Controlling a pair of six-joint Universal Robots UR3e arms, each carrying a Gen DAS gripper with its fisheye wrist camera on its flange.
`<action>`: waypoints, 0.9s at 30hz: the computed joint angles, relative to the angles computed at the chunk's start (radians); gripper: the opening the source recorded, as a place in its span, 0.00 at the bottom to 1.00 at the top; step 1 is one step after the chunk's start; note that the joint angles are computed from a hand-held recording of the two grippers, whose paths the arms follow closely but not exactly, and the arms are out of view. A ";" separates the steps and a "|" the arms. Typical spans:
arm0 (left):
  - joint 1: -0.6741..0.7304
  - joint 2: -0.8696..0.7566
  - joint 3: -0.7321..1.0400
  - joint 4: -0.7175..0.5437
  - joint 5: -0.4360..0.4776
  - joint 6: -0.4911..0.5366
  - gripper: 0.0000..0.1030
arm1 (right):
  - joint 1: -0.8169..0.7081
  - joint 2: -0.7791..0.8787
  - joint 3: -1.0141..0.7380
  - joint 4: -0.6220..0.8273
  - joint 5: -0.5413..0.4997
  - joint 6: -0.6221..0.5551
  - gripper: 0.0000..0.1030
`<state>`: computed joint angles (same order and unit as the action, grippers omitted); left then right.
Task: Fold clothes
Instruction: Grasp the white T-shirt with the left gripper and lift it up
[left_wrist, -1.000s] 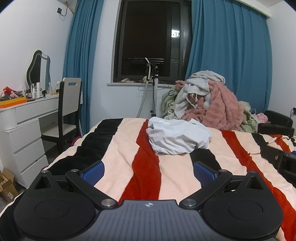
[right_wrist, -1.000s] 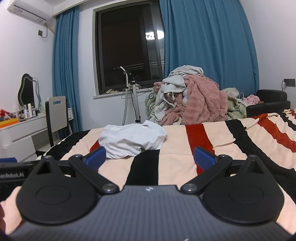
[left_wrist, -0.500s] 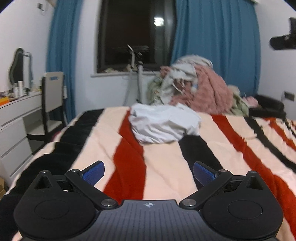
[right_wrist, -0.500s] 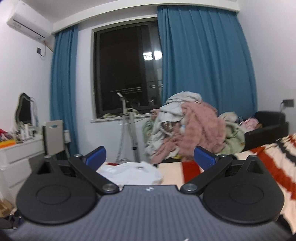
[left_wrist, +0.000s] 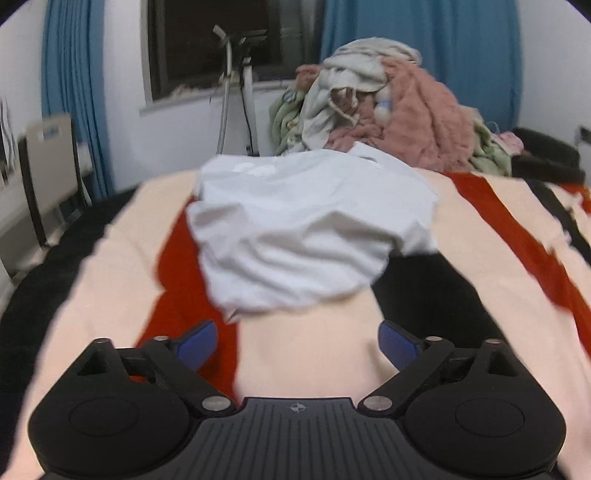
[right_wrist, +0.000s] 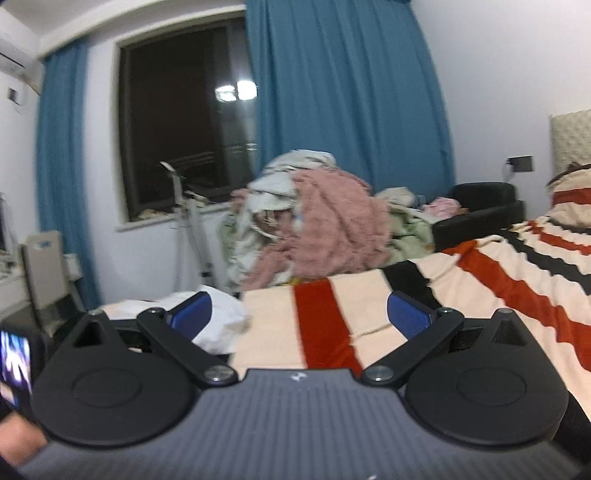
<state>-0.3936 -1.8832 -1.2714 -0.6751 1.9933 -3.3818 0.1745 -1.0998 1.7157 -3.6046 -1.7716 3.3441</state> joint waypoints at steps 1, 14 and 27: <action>0.011 -0.056 0.069 -0.021 0.004 0.008 0.90 | -0.003 0.029 -0.026 0.016 -0.008 0.008 1.00; 0.093 0.151 -0.063 0.143 -0.087 0.001 0.11 | 0.004 0.264 -0.205 0.050 0.004 0.059 1.00; -0.292 0.796 -0.322 0.024 0.108 -0.118 0.10 | 0.091 0.058 0.073 -0.126 0.058 -0.129 0.99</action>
<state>-0.6854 -1.0869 -1.5938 -0.6514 2.1011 -3.5000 0.2650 -1.0417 1.7888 -3.7307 -1.7132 3.2150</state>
